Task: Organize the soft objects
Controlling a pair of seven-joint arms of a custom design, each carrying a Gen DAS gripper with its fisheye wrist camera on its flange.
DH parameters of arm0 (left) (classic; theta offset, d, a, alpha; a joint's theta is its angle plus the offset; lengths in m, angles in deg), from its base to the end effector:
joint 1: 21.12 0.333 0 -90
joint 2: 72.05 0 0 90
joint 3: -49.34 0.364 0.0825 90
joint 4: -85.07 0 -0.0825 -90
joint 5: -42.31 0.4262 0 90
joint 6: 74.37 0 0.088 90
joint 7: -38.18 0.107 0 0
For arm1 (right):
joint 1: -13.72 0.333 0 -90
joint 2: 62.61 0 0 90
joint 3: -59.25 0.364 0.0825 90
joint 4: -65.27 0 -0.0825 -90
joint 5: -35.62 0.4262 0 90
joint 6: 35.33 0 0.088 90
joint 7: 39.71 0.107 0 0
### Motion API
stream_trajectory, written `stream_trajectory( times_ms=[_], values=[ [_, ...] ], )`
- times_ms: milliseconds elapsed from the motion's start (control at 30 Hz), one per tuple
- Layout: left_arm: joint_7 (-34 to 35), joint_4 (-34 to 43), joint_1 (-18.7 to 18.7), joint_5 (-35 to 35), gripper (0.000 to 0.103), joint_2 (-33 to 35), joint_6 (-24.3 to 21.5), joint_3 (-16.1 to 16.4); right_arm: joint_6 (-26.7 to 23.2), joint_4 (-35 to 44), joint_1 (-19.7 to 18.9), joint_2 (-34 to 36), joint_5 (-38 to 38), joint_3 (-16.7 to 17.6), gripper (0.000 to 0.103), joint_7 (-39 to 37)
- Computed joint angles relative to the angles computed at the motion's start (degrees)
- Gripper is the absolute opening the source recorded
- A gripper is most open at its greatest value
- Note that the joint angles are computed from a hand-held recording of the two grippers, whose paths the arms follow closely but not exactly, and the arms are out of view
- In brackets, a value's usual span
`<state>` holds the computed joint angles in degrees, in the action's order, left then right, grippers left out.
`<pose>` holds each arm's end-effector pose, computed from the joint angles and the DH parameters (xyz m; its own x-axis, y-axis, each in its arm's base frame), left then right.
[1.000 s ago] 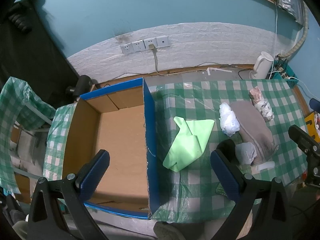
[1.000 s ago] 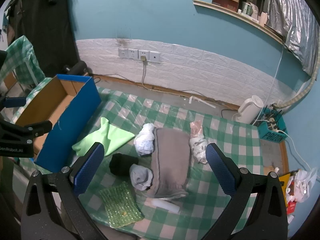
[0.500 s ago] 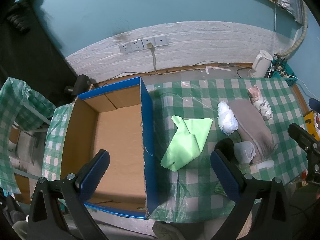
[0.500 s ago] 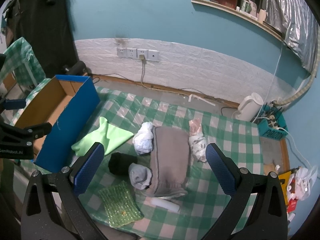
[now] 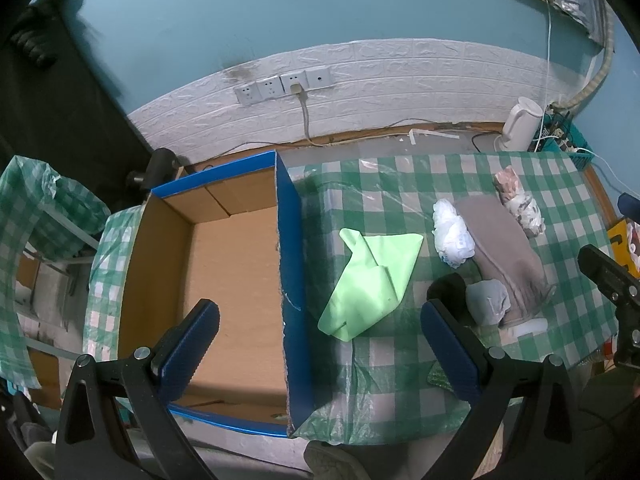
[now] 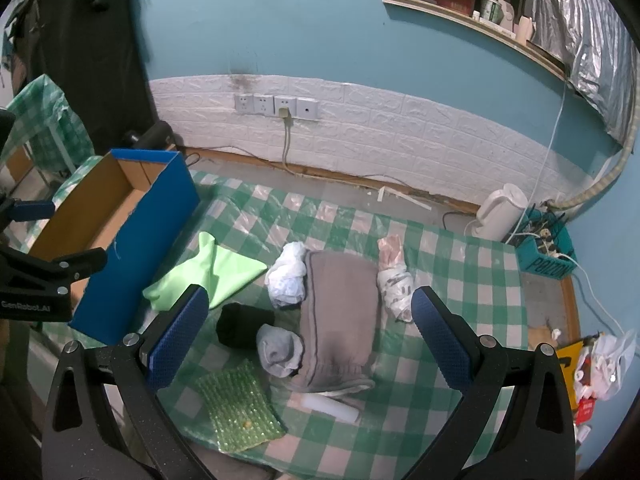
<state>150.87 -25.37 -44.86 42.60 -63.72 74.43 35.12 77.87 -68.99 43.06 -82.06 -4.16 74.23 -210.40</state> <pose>0.5382 -0.4102 0.5027 -0.8335 -0.5270 -0.1657 -0.4000 0.7826 -0.4771 0.3598 0.3051 0.5016 -0.6357 -0.7711 0.0367 -0.5971 0.4610 -0.6565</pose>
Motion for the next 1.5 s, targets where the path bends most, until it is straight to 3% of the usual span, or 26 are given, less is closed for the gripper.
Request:
stream_trajectory(
  times_ms=[1033, 1500],
  values=[
    [0.05, 1.79, -1.98, 2.35, 0.101, 2.46, -2.35, 0.01, 1.67, -3.2, -0.13, -3.42, 2.02, -0.43, 0.101, 1.69],
    [-1.55, 5.77, -5.48, 5.02, 0.101, 7.16, -7.14, 0.23, 2.93, -6.86, -1.47, -5.73, 5.62, -2.52, 0.101, -0.41]
  ],
)
